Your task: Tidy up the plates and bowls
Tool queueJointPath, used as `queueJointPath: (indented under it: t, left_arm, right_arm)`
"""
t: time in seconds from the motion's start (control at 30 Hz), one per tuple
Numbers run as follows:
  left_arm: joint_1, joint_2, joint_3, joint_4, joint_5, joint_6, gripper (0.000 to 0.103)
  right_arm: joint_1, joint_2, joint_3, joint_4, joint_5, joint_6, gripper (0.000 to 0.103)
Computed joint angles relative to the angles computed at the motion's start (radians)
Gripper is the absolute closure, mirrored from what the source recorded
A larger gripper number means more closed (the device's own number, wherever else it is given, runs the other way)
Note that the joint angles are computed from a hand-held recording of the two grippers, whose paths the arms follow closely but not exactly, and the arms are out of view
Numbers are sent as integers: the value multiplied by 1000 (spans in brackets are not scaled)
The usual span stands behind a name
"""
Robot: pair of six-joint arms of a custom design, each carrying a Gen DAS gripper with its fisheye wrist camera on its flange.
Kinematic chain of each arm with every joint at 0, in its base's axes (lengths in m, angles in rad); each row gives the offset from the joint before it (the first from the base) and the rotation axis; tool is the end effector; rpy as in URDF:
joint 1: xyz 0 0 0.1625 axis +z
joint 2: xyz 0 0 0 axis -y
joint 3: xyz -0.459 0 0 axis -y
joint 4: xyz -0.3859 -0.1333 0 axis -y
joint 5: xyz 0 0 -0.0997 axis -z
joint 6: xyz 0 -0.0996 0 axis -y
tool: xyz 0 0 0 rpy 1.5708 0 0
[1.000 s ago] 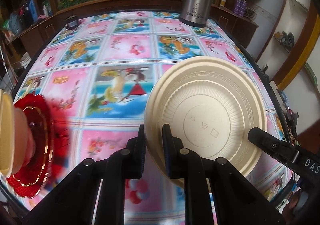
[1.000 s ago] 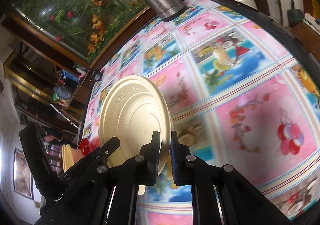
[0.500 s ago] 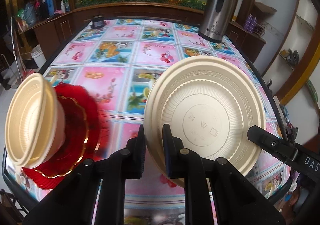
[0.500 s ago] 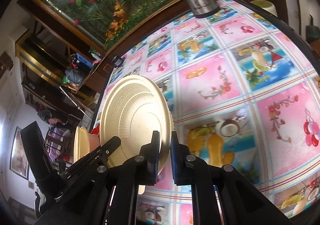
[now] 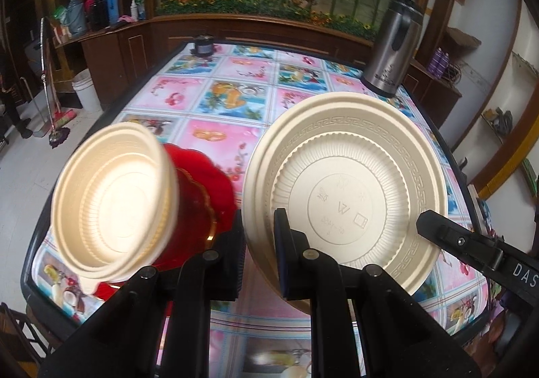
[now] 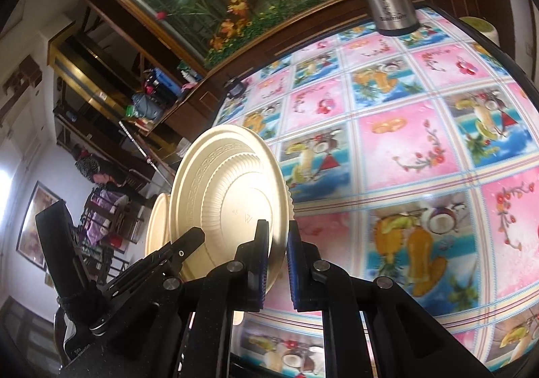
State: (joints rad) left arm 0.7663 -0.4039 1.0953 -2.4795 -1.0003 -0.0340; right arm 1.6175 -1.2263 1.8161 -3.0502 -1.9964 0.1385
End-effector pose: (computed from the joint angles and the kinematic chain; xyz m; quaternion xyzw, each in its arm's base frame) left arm -0.4717 -0.7137 0.0365 0.3302 0.8955 -0.2089 0.2132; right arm 0.1205 -0.6040 0.4002 -0.1313 -0.8772 0.4364 0.1509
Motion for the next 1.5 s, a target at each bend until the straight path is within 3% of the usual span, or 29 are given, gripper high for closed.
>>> queueJointPath:
  t: [0.77, 1.5]
  left_arm:
    - [50, -71, 20, -60, 83, -34, 90]
    - [87, -97, 16, -59, 123, -63, 90]
  right_arm:
    - [94, 157, -191, 111, 26, -79, 93]
    - [119, 260, -325, 204, 48, -103, 93]
